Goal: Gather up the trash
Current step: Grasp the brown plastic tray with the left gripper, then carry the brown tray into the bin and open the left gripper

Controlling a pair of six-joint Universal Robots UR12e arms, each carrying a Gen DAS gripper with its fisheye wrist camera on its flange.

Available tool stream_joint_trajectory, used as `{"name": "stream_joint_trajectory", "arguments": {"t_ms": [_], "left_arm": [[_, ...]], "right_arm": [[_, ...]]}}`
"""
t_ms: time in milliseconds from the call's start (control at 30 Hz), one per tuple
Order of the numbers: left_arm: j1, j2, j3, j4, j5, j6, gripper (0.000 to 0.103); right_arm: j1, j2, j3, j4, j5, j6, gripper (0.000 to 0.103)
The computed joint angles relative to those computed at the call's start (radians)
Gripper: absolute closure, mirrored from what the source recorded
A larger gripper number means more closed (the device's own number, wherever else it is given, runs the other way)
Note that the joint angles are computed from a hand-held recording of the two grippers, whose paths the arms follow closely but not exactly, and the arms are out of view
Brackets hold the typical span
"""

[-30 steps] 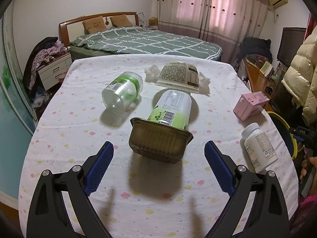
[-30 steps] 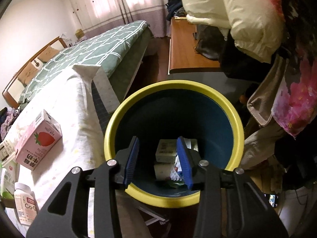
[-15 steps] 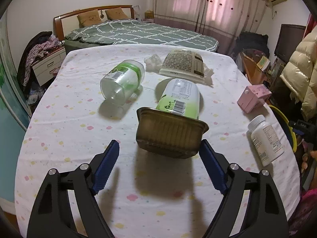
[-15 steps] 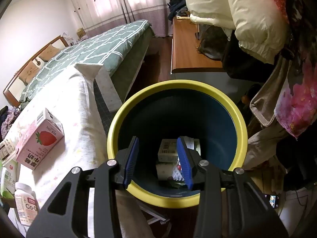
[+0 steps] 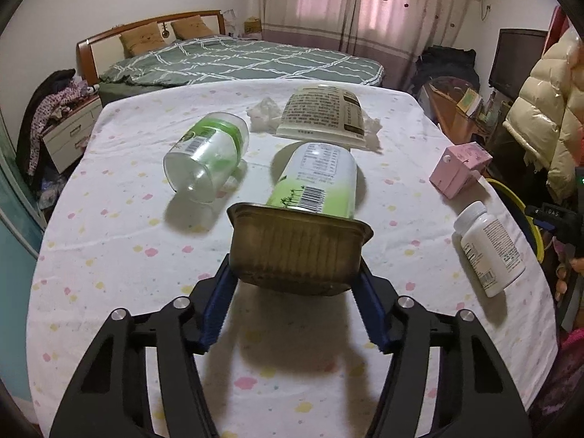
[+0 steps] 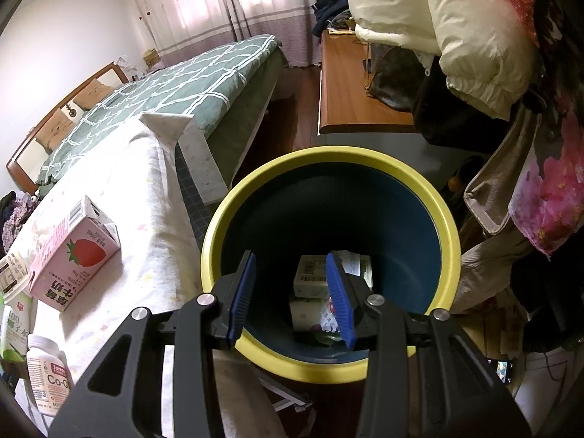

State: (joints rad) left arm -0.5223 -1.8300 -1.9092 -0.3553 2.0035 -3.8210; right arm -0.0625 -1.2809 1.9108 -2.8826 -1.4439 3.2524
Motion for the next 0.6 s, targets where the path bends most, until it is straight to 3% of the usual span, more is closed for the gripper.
{"name": "stream_joint_trajectory", "arguments": {"t_ms": [233,600], "left_arm": [[-0.015,0.016,-0.015,0.004,0.008,-0.008,0.043],[-0.079,0.038,-0.006,0.035,0.03,0.024,0.043]], "right_arm": [[0.001,0.001,-0.001,-0.002,0.005,-0.005,0.065],[0.0,-0.011,0.021,-0.05,0.002,-0.011,0.065]]}}
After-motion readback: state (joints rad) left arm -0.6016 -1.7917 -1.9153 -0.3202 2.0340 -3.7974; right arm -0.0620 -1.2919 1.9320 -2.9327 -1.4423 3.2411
